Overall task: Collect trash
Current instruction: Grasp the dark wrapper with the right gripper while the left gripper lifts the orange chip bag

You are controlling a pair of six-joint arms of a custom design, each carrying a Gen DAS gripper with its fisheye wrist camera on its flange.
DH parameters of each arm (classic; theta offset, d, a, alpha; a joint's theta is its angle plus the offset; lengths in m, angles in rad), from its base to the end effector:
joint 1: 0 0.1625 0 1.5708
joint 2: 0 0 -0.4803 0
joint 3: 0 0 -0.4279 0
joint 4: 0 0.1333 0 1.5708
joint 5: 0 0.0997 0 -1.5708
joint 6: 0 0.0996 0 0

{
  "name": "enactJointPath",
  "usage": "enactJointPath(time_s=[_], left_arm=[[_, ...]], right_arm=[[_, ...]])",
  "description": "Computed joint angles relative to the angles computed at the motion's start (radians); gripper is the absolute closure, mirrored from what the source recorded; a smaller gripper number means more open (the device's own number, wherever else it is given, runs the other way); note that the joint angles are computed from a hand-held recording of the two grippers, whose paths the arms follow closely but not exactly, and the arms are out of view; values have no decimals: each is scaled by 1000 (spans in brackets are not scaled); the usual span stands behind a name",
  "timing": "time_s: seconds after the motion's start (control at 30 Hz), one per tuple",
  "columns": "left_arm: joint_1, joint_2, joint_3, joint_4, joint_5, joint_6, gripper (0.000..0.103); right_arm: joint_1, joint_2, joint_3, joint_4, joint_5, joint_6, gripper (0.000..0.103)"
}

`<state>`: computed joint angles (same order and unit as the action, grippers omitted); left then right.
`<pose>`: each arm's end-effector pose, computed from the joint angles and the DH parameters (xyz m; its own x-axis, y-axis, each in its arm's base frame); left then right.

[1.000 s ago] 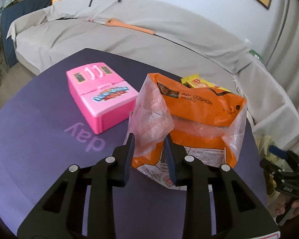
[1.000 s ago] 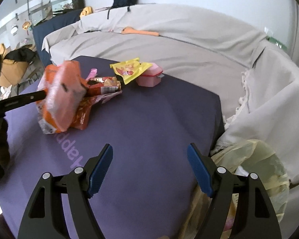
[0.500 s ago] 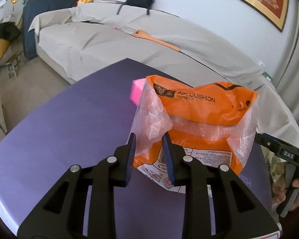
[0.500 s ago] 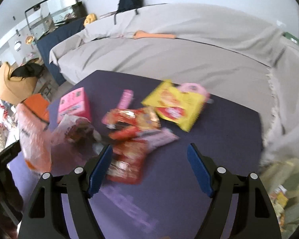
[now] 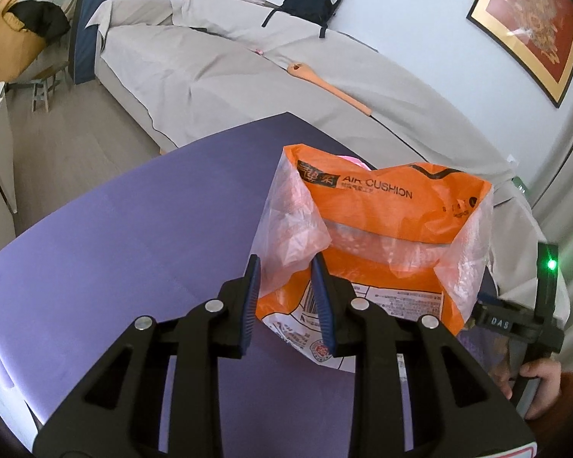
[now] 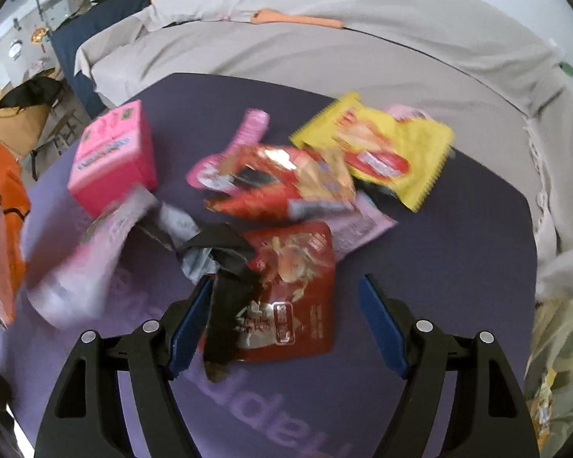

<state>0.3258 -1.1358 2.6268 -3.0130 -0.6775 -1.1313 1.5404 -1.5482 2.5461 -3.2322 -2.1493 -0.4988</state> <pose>-0.2480 -0.3064 0.1043 -0.9264 -0.0314 -0.3753 0.2536 0.6845 -0.6835 0.0675 -0.3749 0.2788 -0.7374 -0.0588 0.6729 -0.3744 0.8647 -0.3348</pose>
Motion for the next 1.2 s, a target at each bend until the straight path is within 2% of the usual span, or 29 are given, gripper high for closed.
enactJointPath(time_s=[0.1, 0.17, 0.2, 0.27, 0.33, 0.4, 0.47, 0.53, 0.6, 0.7, 0.77, 0.8, 0.83, 0.93, 0.97, 1.07, 1.2], left_arm=[[1, 3, 2, -28, 0, 11, 77], [4, 2, 0, -35, 0, 25, 77], [6, 3, -3, -36, -1, 34, 77], [9, 6, -7, -31, 2, 43, 77], [13, 9, -13, -23, 2, 46, 77], [17, 14, -15, -25, -2, 44, 77], [13, 14, -18, -18, -7, 40, 77], [9, 12, -21, -8, -10, 45, 77], [8, 11, -30, 12, -6, 53, 77], [2, 11, -42, 38, 3, 59, 77], [-2, 11, -50, 46, 10, 62, 77], [-5, 10, -55, 55, 14, 62, 77], [-9, 10, -56, 61, 15, 59, 77], [-13, 10, -64, 80, 16, 54, 77], [-14, 11, -66, 85, 15, 54, 77], [-17, 14, -73, 102, 11, 51, 77], [-29, 25, -105, 125, 12, 71, 77]], right_arm=[[-54, -61, 19, 34, 64, 1, 30], [-101, -117, 36, 64, 133, -5, 30], [-109, -129, 41, 69, 140, -12, 30], [-108, -131, 51, 59, 134, -33, 30], [-90, -112, 58, 37, 95, -61, 28], [-80, -105, 54, 48, 74, -73, 22], [-64, -103, 52, 66, 54, -93, 22], [-57, -116, 77, -8, 84, -135, 22], [-27, -87, 106, -169, 79, -221, 22], [-7, -85, 132, -268, 116, -295, 23], [1, -89, 125, -243, 124, -302, 30], [8, -81, 118, -232, 118, -300, 40], [11, -72, 108, -209, 111, -298, 44], [23, -12, 80, -176, 59, -299, 55], [24, 5, 74, -166, 43, -302, 67], [32, 4, 78, -177, 49, -318, 69], [43, -132, 85, -78, 101, -289, 70]])
